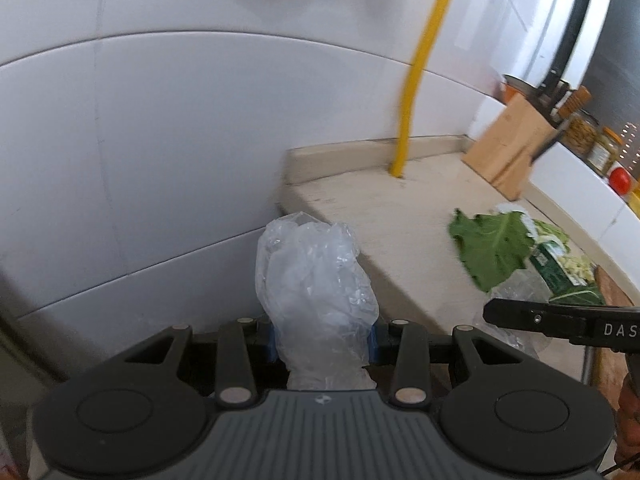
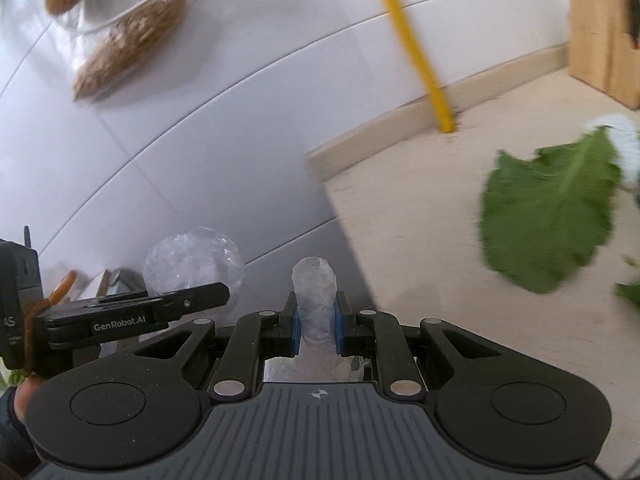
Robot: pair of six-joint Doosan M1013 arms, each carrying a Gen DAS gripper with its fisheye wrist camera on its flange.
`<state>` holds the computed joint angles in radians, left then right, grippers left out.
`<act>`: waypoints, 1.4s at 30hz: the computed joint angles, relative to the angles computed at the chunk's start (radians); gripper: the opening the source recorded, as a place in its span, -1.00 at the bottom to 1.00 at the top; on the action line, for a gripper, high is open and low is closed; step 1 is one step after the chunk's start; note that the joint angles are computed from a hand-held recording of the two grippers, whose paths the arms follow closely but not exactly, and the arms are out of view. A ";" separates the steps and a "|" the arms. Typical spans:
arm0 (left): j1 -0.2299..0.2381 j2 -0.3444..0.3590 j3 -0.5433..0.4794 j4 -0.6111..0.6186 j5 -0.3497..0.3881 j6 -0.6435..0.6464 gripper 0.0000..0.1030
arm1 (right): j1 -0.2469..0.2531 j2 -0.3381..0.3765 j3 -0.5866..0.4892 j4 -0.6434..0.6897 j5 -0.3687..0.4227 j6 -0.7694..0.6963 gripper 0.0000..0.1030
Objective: Collect trash
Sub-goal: 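Carry both clear plastic bags down toward the trash bin with both tools, then open the left tool over the bin while the right tool opens to drop its bag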
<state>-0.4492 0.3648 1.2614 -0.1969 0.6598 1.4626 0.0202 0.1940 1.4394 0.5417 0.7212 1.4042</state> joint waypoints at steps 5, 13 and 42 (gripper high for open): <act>0.013 -0.010 0.022 0.034 -0.004 -0.049 -0.34 | 0.025 0.035 -0.041 -0.006 0.020 -0.020 -0.59; 0.022 -0.008 0.030 0.064 -0.007 -0.094 -0.34 | 0.047 0.070 -0.078 -0.019 0.040 -0.026 -0.59; 0.035 0.077 -0.058 0.141 0.119 -0.222 0.06 | 0.089 0.218 -0.230 -0.142 0.141 0.076 -0.17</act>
